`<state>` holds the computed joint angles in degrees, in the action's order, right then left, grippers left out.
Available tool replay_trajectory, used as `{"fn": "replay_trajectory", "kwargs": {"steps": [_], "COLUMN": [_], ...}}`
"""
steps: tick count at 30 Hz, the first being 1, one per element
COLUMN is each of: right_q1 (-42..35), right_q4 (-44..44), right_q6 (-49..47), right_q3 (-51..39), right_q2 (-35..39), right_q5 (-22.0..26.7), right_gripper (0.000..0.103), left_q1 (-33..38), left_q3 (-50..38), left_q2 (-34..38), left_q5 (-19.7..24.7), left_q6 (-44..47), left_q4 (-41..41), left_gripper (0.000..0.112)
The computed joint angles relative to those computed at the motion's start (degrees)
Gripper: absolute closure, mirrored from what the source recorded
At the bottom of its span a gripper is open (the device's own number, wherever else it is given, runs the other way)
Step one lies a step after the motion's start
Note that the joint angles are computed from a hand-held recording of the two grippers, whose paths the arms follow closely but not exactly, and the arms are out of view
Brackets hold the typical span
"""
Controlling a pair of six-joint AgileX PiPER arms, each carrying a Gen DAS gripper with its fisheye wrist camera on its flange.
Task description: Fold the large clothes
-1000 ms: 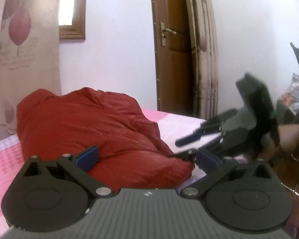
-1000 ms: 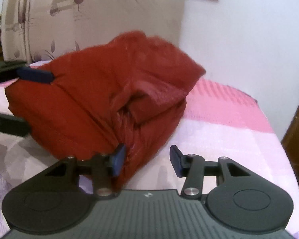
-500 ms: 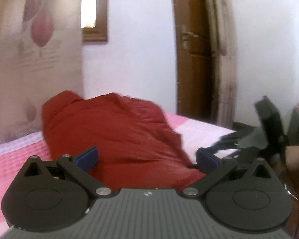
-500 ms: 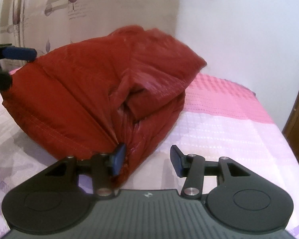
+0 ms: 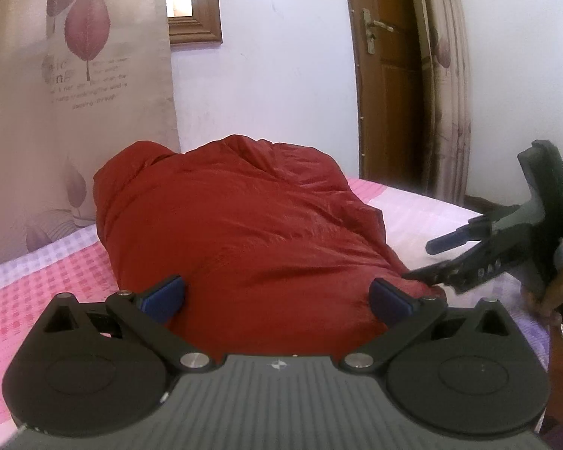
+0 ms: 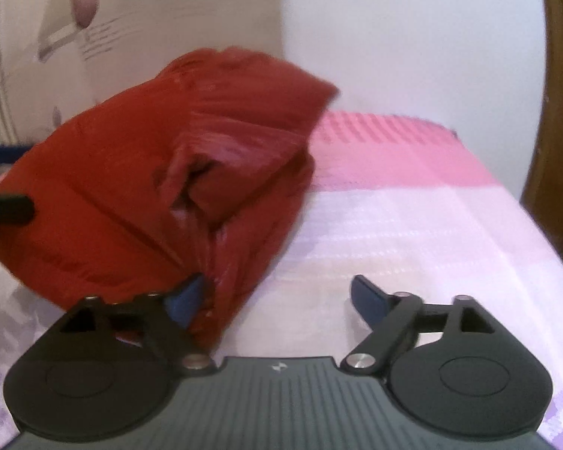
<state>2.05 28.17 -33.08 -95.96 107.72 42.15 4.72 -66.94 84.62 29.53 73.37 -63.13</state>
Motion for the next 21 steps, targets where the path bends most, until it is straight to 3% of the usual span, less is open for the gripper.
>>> {"fn": "replay_trajectory", "kwargs": {"steps": [3, 10, 13, 18, 21], "right_q1": [-2.41, -7.73, -8.63, -6.82, -5.72], "right_q4": [3.14, 20.19, 25.1, 23.12, 20.4], "right_q6": [3.02, 1.32, 4.93, 10.59, 13.48], "right_q3": [-3.85, -4.77, -8.3, -15.06, -23.01], "right_q2": [2.44, 3.88, 6.71, 10.44, 15.25], "right_q5": [4.65, 10.46, 14.2, 14.91, 18.0], "right_gripper": [0.005, 0.0, 0.0, 0.0, 0.0], "left_q1": [-0.33, -0.94, -1.34, -1.83, -1.73], "left_q3": [0.18, 0.3, 0.38, 0.42, 0.3], "left_q2": [-0.33, -0.71, -0.79, -0.94, -0.8], "left_q5": [-0.49, -1.31, -1.81, -2.24, -2.14], "left_q6": [-1.21, -2.4, -2.4, -2.82, -2.15], "left_q4": [0.95, 2.05, 2.35, 2.96, 2.74], "left_gripper": [0.009, 0.009, 0.009, 0.009, 0.009]}}
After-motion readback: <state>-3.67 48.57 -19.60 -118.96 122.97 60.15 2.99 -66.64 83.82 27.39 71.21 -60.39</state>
